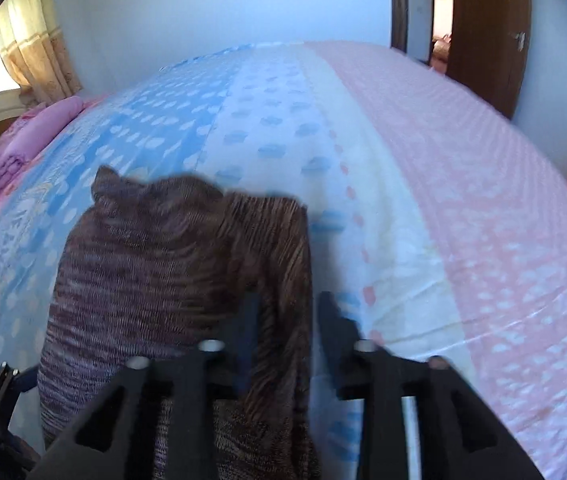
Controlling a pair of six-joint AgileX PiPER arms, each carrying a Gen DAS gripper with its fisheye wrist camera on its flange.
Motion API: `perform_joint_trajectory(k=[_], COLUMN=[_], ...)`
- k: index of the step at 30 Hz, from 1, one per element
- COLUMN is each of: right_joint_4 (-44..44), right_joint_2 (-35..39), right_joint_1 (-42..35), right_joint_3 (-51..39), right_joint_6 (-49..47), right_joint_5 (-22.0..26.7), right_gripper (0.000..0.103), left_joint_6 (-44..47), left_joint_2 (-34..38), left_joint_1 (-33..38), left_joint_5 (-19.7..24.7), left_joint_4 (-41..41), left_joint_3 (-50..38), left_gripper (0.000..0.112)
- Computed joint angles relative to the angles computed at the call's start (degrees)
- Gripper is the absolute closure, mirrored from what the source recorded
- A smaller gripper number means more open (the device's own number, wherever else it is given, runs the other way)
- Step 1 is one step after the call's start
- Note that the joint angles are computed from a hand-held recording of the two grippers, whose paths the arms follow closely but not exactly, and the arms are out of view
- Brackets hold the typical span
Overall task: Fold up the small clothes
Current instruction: 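Release the sweater and press the folded bundle flat with both grippers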
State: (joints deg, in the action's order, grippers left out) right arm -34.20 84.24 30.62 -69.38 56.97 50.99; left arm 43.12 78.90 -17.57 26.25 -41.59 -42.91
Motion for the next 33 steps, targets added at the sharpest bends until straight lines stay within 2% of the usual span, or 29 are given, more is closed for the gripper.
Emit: perform_joint_trajectory(k=[2,3,6,9,10,11,12,13,15,17,20,23,24,25,28,30,32,33], right_joint_4=[-3.75,-2.85,8.6,15.93,17.12,17.77,17.76,17.18,13.0,9.08,12.89,14.18,13.06,12.28,17.79,19.1,18.98,19.08], right_joint_2=[0.04,1.19,6.64,15.99,17.4,17.97,18.65,19.54,20.7,19.4,20.25,28.87,31.52,32.9,34.74,32.31,26.78,22.47], right_joint_1=[1.95,2.41,0.71,-3.42,-4.83,-6.24,-6.68,-6.23,-2.99,0.52,2.49,3.63,3.4,3.03,-0.47,-0.88,-0.9,-1.23], right_joint_3=[-2.55,-4.87,-12.26,-19.51,-19.79,-19.16,-20.0,-21.9,-25.62,-25.72,-27.97,-37.36,-39.67,-40.76,-43.31,-40.63,-33.67,-28.34], right_joint_6=[0.22,-2.96,-16.96,-22.42,-22.98,-23.42,-23.31,-22.47,-20.94,-20.28,-28.22,-35.7,-35.54,-35.04,-34.77,-34.46,-33.49,-32.57], right_joint_5=[0.61,0.5,-0.29,3.46,2.78,0.31,0.12,2.18,7.36,6.85,3.53,9.64,10.52,10.36,9.06,7.09,2.32,-0.98], right_gripper=[0.065,0.065,0.066,0.083,0.087,0.088,0.088,0.088,0.085,0.085,0.085,0.086,0.086,0.086,0.086,0.086,0.076,0.062], left_joint_6=[2.06,4.12,8.91,10.94,10.43,10.05,8.57,6.74,0.31,-3.59,-1.09,-0.24,-0.47,-0.41,2.99,10.05,17.8,19.59], left_joint_2=[0.19,0.24,-0.43,-0.98,-0.95,-1.0,-1.03,-1.03,-1.35,-1.77,-1.97,-1.88,-2.12,-2.11,-2.38,-2.41,-2.81,-2.95], left_joint_1=[0.97,1.92,3.82,4.6,4.26,3.9,2.98,1.94,-1.28,-3.3,-2.24,-2.13,-2.33,-2.37,-0.82,2.74,8.1,9.83], left_joint_5=[0.68,1.24,3.09,4.27,3.98,3.62,3.11,2.46,0.0,-1.33,-0.45,-0.39,-0.4,-0.31,1.29,4.44,8.76,10.01], left_joint_4=[-2.05,-3.81,-8.31,-10.41,-9.9,-9.42,-7.72,-5.65,1.12,5.16,2.58,2.02,2.25,2.2,-1.03,-7.79,-15.75,-17.87], left_joint_3=[-0.04,0.09,0.98,1.64,1.62,1.68,1.57,1.48,1.49,1.75,2.04,2.06,2.27,2.26,2.49,2.76,3.64,3.98], left_gripper=[0.016,0.016,0.016,0.016,0.016,0.014,0.012,0.011,0.009,0.009,0.009,0.009,0.009,0.009,0.009,0.009,0.009,0.009])
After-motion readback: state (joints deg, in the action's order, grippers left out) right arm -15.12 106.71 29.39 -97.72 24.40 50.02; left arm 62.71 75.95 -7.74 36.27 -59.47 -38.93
